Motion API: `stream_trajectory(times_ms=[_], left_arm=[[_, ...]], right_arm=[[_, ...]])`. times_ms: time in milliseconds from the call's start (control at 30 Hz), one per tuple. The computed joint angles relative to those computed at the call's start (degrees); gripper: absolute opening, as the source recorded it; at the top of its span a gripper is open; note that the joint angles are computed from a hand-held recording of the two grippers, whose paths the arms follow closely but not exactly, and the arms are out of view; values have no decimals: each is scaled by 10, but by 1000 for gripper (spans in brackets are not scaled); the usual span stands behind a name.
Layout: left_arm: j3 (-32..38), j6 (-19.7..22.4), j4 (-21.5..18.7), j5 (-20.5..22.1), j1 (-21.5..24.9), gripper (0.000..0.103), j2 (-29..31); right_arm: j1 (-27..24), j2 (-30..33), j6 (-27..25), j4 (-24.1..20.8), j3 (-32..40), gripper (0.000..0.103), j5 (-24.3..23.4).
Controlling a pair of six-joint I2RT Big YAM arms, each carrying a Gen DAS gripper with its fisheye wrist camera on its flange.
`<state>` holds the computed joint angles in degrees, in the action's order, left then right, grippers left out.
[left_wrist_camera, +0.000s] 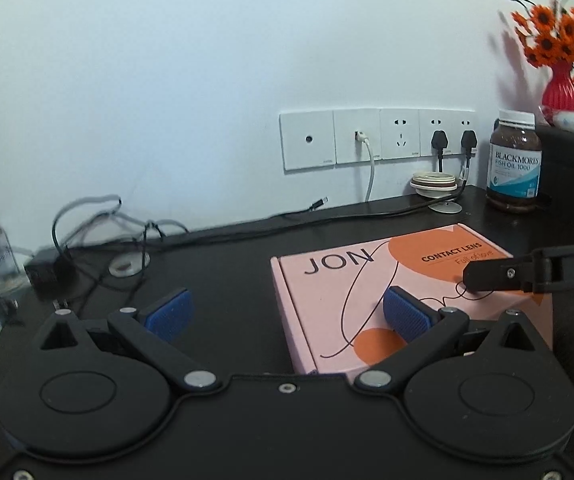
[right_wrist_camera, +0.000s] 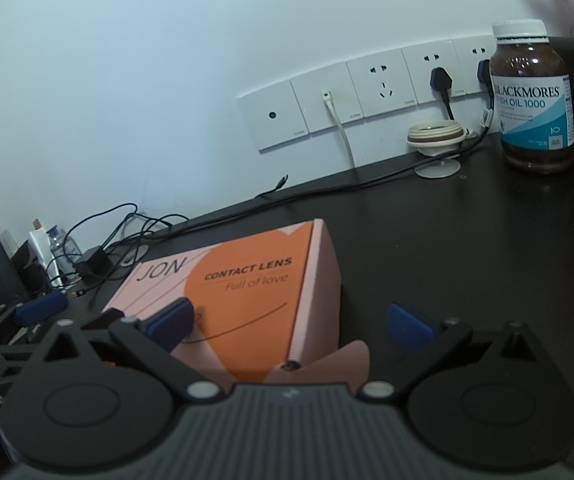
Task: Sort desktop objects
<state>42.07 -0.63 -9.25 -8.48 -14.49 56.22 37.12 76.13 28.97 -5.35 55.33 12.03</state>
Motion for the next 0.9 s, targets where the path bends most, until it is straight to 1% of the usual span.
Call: stream_trajectory(times_ms=[133, 200, 300, 367, 500, 600, 833, 900], left_arm=[[14, -38, -30, 37, 18, 103, 5], [15, -56, -37, 45, 22, 103, 6], [15, -69, -41, 44, 22, 103, 6], [11, -67, -35, 34, 18, 103, 3], [-3, -50, -10, 2, 3, 103, -3], [-10, -38, 2, -19, -7, 103, -8], [-16, -34, 1, -20, -12, 103, -22], [-21, -34, 8, -25, -14, 103, -30]], right_arm=[[-1, 0, 2, 0, 0, 102, -3], [-2, 0, 3, 1, 0, 102, -4], [-2, 0, 3, 0, 0, 102, -4], [-2, 0, 3, 0, 0, 102, -3], [-1, 0, 2, 0, 0, 102, 0], [1, -1, 0, 0, 0, 102, 4], [10, -6, 0, 3, -6, 102, 26], [12, -8, 3, -2, -5, 102, 29]])
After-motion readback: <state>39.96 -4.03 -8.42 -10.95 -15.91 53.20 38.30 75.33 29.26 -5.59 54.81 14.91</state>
